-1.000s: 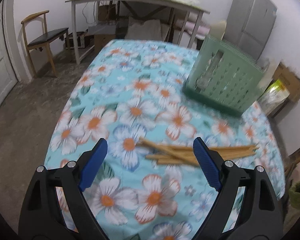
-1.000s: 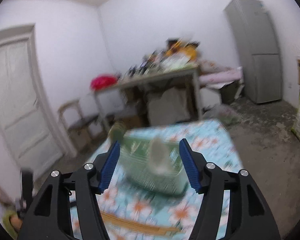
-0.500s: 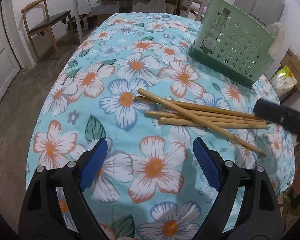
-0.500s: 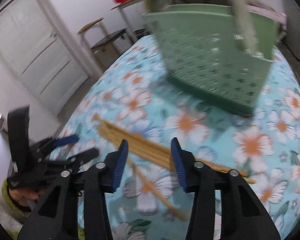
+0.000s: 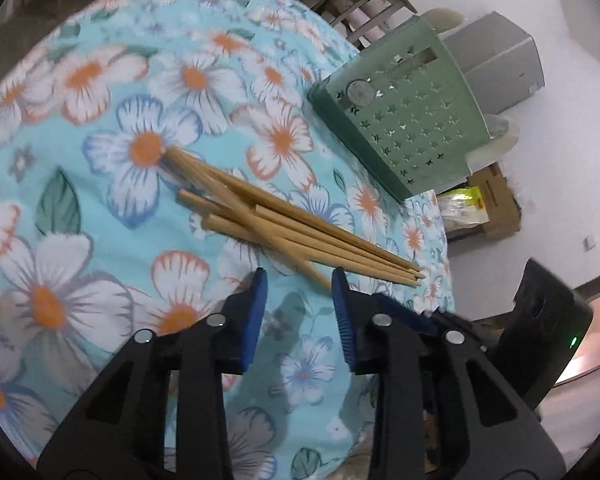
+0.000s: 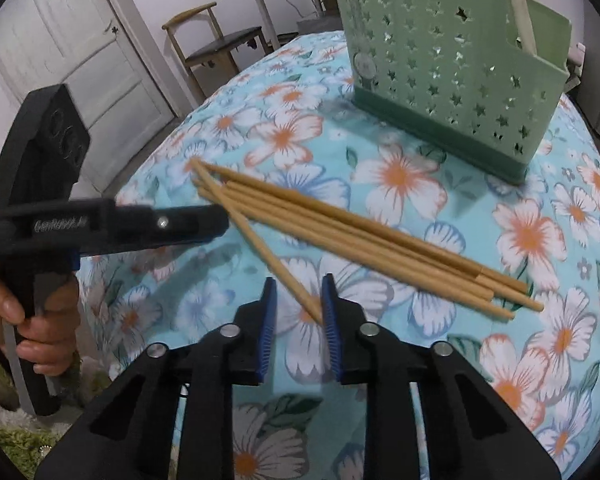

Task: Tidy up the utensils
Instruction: 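Move both grippers down to the wooden chopsticks on the bed, then grasp a wooden chopstick with the left gripper while the right gripper grasps another chopstick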

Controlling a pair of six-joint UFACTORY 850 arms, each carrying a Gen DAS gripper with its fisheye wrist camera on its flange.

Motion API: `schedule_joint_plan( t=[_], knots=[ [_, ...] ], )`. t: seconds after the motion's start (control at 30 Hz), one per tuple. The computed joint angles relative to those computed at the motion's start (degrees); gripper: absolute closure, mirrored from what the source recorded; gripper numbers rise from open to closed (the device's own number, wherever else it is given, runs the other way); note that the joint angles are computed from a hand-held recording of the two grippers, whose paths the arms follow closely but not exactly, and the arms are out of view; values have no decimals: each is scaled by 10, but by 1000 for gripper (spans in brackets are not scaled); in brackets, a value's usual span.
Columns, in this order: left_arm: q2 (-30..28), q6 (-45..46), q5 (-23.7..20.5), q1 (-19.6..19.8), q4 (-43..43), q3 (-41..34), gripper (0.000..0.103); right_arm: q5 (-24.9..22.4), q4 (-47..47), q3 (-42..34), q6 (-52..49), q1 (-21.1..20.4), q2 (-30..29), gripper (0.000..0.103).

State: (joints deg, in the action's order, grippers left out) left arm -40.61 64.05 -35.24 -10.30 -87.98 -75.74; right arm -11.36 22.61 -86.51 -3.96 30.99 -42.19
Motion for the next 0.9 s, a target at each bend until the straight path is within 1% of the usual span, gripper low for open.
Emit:
schedule_joint_plan(
  t=[0.03,0.07,0.1,0.17,0.23,0.27,0.3,0.4,0.43,0.5,0.57,0.63,0.67,0.7,0.77,0.8,0.9],
  knots=[
    [-1,-1,-4,1,-2,0,75,-2,30,2,-33,0,1,89],
    [-3,-6,-9,2,-3,-2,75,-1,64,4,-73,1,3,93],
    [-4,-12,-14,3,-4,-3,75,-2,95,8,-112,3,6,95],
    [-6,-21,-11,4,-1,-6,76,-3,117,10,-150,8,9,95],
    [-8,-45,-2,3,17,-10,79,-4,101,12,-144,14,10,95],
    [-9,-59,1,3,28,-11,81,-6,112,14,-158,15,11,95],
    [-10,-68,3,5,35,-12,84,-10,147,17,-195,15,13,95],
    [-16,-103,11,5,54,-20,87,-18,238,32,-286,13,24,95],
    [-18,-109,11,6,54,-22,87,-15,253,39,-301,13,29,95],
    [-19,-110,14,6,49,-22,88,-5,314,63,-359,9,48,94],
    [-18,-104,19,5,40,-20,90,10,344,79,-381,4,63,94],
    [-15,-97,22,5,36,-15,91,24,402,94,-426,-5,77,94],
    [-14,-95,25,4,36,-14,91,31,411,96,-427,-9,81,94],
    [-11,-94,30,2,39,-12,91,39,395,95,-408,-13,82,94],
    [-3,-88,47,-1,49,-6,91,52,311,84,-331,-17,79,94],
    [3,-84,55,-1,52,1,91,58,282,74,-309,-19,74,94],
    [19,-75,88,-3,64,16,91,46,289,32,-331,-23,48,94]
  ],
)
